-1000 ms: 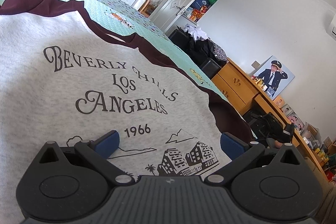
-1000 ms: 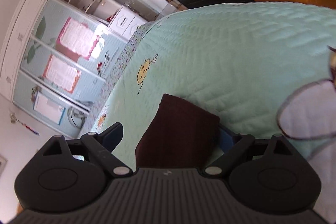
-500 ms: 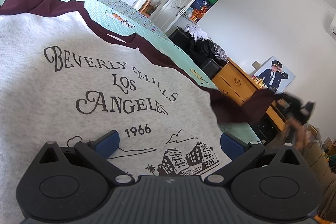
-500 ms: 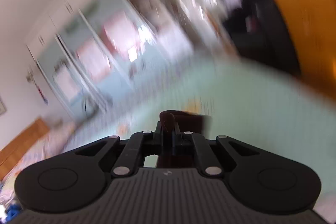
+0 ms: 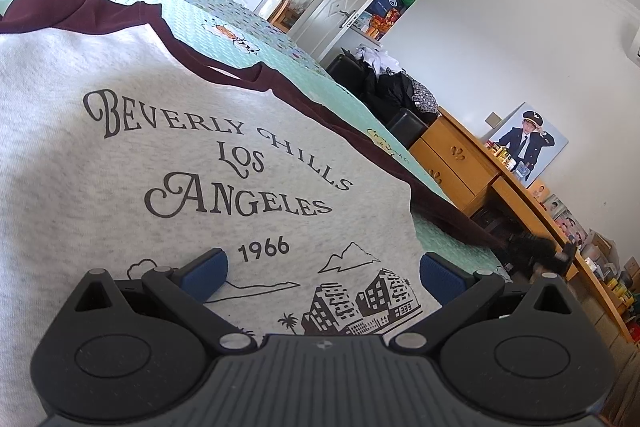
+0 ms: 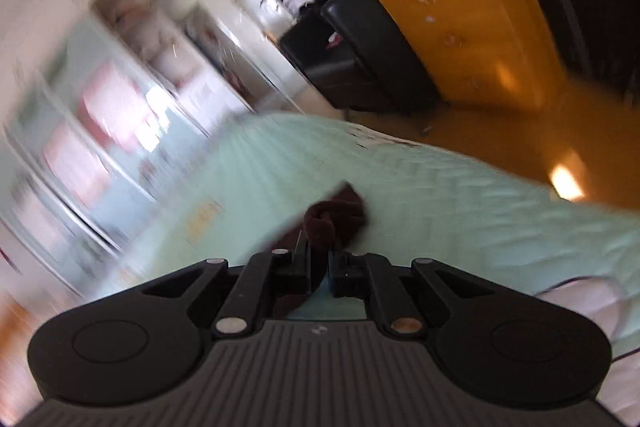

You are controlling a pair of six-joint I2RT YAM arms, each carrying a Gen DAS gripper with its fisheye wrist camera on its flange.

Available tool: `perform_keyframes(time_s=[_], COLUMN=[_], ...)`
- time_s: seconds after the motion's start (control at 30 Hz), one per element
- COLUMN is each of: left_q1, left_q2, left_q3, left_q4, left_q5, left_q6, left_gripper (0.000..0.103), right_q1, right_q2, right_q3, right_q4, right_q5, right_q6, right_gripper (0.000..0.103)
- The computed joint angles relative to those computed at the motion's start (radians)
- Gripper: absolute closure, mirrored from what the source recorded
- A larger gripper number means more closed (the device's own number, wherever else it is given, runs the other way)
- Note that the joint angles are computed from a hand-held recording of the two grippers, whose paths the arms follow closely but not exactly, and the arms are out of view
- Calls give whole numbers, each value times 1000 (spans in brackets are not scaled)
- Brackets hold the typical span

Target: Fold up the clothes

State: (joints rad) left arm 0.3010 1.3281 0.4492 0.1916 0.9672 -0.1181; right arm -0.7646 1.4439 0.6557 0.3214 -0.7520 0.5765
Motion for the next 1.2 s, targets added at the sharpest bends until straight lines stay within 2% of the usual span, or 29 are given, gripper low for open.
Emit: perform_keyframes(time_s=[0.07,0.17,0.23,0.27,0.37,0.5,0.53,0.6,0.63,0.67,0.7,0.77,0.87,0.97,1.03,1.07,1.13,1.2], left_q1=[0,1,-2,-3,-2,6,9,16,18,20,22,26,29,28,29,29,23,25], left_q2=[-3,-6,-9,-11,-14,-7,-5,0,1,2,2,2,1,-3,-7,-8,-5,-2], left_q3=[-1,-3,-3,-4,-7,-10,-9,-6,-4,-3,0,4,7,9,11,11,7,5], left_q4=[-2,-4,-5,-6,-3,6,6,1,-1,-4,-10,-19,-27,-32,-38,-38,-23,-15], left_q5=[-2,-3,-8,-9,-7,3,6,15,16,18,19,21,24,22,22,22,20,26], left_q6=[2,3,2,1,-2,-2,-1,4,6,9,12,18,23,22,23,22,12,7], left_gripper=[1,1,1,1,1,1,1,1,1,1,1,1,1,1,1,1,1,1], right_q1=[25,117,182,202,219,84,38,-36,-73,-115,-170,-286,-342,-242,-83,17,224,404], right_q2=[7,5,-1,-11,-26,-68,-73,-54,-33,-18,-18,-53,-159,-241,-226,-204,-128,-2], right_q3=[56,191,305,356,470,329,278,211,190,162,119,48,15,40,122,160,253,404], right_q4=[72,160,176,164,91,60,-5,-232,-347,-418,-432,-399,-390,-376,-459,-485,-526,-607], right_q5=[-49,-62,-53,-48,-39,-83,-79,-4,45,92,101,41,28,-88,-171,-172,-134,-113], right_q6=[135,314,360,343,260,137,45,-171,-243,-274,-273,-255,-295,-368,-462,-500,-572,-671], right_gripper=[95,95,95,95,95,95,94,90,85,85,85,85,78,66,31,28,28,28])
